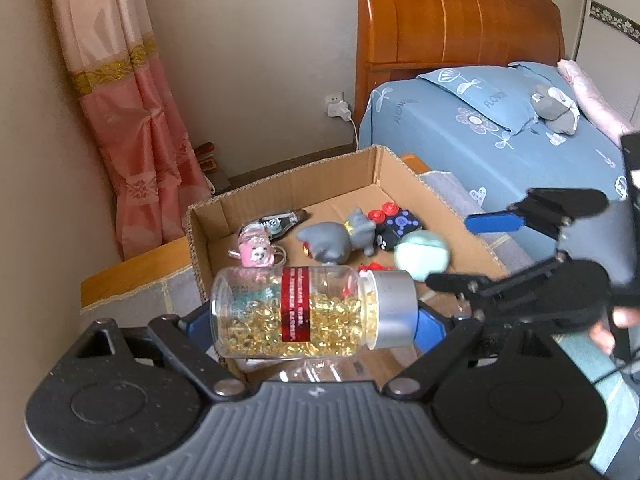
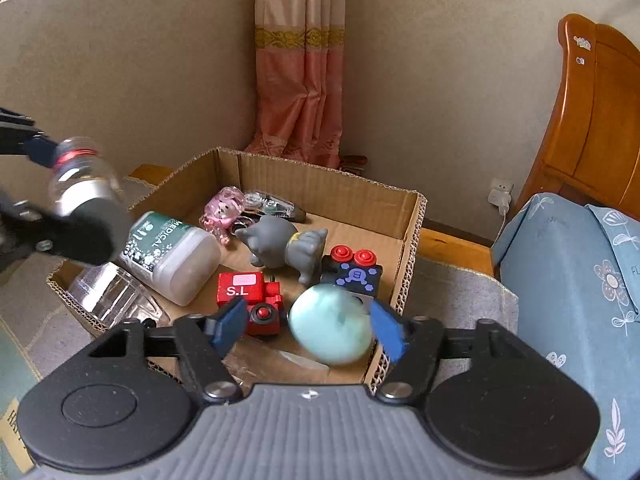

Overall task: Organize rigid objects
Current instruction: 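Carry both items to the box and release them inside with both grippers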

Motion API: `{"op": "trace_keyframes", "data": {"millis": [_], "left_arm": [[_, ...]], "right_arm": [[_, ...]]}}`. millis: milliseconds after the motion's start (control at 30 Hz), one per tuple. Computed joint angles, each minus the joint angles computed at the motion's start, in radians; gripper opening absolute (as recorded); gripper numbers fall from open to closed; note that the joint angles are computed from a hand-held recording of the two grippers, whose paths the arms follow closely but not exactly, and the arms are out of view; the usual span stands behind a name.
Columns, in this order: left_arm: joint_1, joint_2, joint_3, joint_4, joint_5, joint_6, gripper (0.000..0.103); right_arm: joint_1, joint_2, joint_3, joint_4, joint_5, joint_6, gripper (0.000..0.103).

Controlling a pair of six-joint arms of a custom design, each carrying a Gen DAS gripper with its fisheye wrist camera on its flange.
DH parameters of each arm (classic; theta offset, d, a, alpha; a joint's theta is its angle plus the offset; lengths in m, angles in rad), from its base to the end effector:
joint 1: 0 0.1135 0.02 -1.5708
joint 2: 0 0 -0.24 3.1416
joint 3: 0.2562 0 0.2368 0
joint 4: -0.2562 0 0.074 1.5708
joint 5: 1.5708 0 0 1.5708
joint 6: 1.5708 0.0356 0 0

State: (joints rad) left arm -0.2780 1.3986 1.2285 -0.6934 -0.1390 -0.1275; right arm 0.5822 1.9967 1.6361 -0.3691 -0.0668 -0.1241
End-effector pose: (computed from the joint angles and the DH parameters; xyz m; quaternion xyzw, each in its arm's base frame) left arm 0.2762 -0.0737 0.2873 0.0464 0.9350 -0.0058 0.3515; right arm 0.3631 0.2419 0.2344 -0.3283 0.8513 0.1223 0.3905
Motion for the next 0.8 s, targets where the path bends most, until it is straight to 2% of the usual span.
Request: {"op": "trace_keyframes", "data": {"millis": [133, 300, 800], "left_arm": [[0.010, 0.063, 0.060, 0.002, 0.018, -0.001, 0.093], [0.026, 0.191, 0.195, -0.022, 0.041, -0.019, 0.093], [0.035, 0.564, 0.580, -0.088, 0.045, -0.101, 0.093]], "right_arm": [[-0.002, -0.045, -0.054, 0.026, -0.018, 0.003, 0.093], [0.000, -0.092, -0.110, 0.038, -0.036, 0.022, 0.099], [-0.012, -0.149, -0.170, 0.057, -0.042, 0.048, 0.100]]}}
